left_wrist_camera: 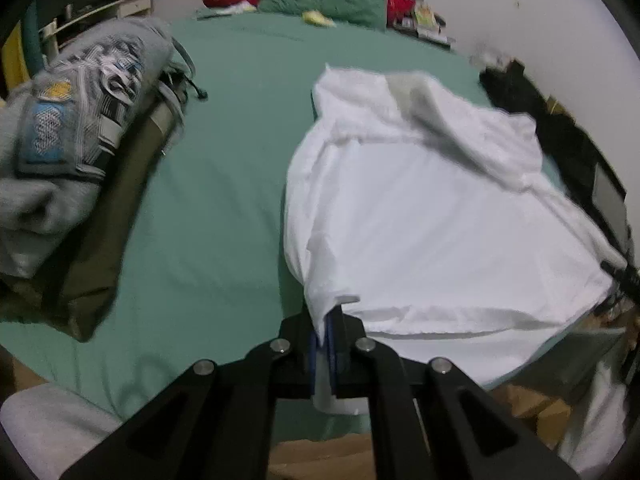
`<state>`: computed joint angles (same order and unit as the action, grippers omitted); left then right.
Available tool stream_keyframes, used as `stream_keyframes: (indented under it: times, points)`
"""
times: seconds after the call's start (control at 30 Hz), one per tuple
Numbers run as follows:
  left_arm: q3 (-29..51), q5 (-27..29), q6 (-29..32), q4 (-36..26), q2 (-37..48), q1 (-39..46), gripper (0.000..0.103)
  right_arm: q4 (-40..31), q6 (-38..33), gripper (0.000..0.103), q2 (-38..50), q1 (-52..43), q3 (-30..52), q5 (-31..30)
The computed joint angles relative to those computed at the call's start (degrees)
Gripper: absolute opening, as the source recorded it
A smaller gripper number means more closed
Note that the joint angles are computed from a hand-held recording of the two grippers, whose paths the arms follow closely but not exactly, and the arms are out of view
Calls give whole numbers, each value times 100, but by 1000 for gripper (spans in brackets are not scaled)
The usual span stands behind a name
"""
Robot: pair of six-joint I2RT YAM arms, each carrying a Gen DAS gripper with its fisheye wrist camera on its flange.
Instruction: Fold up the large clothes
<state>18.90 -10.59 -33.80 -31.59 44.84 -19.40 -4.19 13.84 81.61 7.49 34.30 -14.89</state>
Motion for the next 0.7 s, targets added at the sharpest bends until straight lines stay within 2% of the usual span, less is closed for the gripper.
stream_keyframes:
  times: [0.07,0.13,0.37,0.57,0.7]
  points:
    - [109,-53,-67,-183,-232,-10,3,-43,51,1,-238,-8,-71,-55]
    - [220,125,-27,-365,-495,116,3,-75,96,1,-532,70,-161,18]
    - [856,-393,-173,-1264,-1050,-475,3,-324,145,1,-1126,-12,-219,-3]
    - [1195,-833,-794,-2176,-1590,-1105,3,-1060,37,1,-1919,-276,-234,-156]
    - [1339,-958,-1110,-2581,-1814,-1384,3,-1298,-167,2,-2044,-626,-140,-476]
